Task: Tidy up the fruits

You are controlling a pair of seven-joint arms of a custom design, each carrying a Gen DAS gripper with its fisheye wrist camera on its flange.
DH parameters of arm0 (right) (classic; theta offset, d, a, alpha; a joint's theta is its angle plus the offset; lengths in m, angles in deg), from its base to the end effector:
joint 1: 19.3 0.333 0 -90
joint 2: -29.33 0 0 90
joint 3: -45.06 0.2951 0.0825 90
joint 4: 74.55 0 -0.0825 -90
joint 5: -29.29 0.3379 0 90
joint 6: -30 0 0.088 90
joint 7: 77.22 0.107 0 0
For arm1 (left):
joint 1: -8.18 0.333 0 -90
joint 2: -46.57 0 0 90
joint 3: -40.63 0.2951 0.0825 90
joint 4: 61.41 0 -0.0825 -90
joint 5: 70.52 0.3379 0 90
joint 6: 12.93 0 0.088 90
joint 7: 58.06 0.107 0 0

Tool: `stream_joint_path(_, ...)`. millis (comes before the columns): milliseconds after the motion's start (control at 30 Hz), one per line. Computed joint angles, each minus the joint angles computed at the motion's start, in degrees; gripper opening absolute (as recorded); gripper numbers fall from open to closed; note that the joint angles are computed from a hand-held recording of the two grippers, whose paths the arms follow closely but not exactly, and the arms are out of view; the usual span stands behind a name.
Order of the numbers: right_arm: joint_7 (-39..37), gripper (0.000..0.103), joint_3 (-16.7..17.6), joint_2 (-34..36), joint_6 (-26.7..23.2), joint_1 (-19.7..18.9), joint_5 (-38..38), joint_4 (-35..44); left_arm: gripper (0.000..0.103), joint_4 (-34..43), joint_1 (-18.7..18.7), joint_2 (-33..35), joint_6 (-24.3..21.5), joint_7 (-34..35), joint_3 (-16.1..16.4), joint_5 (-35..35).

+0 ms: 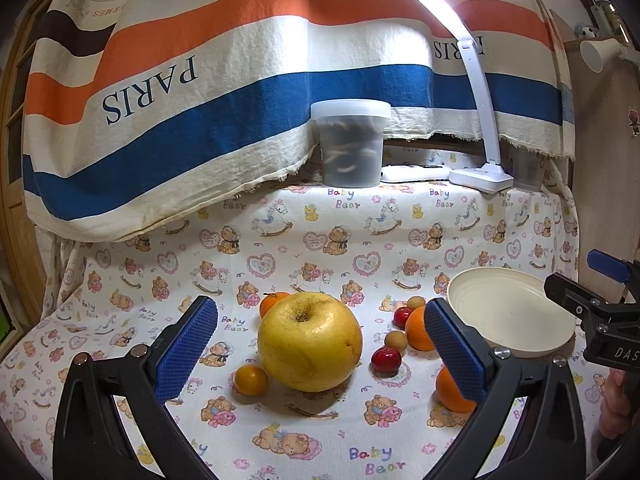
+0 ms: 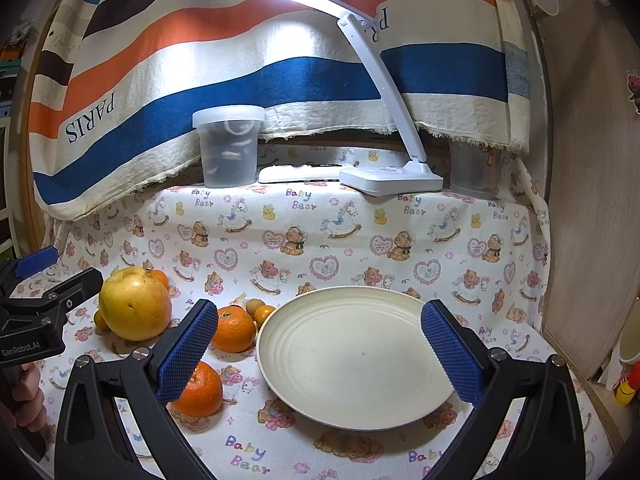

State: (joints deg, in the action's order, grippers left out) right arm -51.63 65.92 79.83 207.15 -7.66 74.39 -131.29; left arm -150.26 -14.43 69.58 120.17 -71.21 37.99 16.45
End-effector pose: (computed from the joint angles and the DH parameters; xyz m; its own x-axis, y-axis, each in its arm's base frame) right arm 0.7165 0.2303 0.4616 0.5408 -0.8404 0.0354 -0.2143 -0.1784 -0.9603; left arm 0.6091 -0.2619 0.4710 0.4101 -0.9120 -0.0092 -0.2800 -0.1163 -0.9529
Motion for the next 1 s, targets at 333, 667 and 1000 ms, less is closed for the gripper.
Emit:
stream_joint_path(333, -0.14, 0.102, 0.26, -0.01, 0.04, -0.15, -0.06, -0.08, 0.103, -0.78, 0.33, -0.53, 1.67, -0.82, 0.12, 1.17)
stream_joint_path(667, -2.53, 0.102, 1.85, -0.56, 0.29, -1.06, 1.48, -0.83, 0.103, -1.7, 0.75, -1.29, 1.79, -2.73, -0.08, 2.06)
stream_joint_path(1000, -2.83, 0.102, 1.01, -1.02, 0.19, -0.63, 2.11, -1.46, 0.103, -1.19, 0.76, -0.95, 1.29, -1.9, -0.46, 1.68)
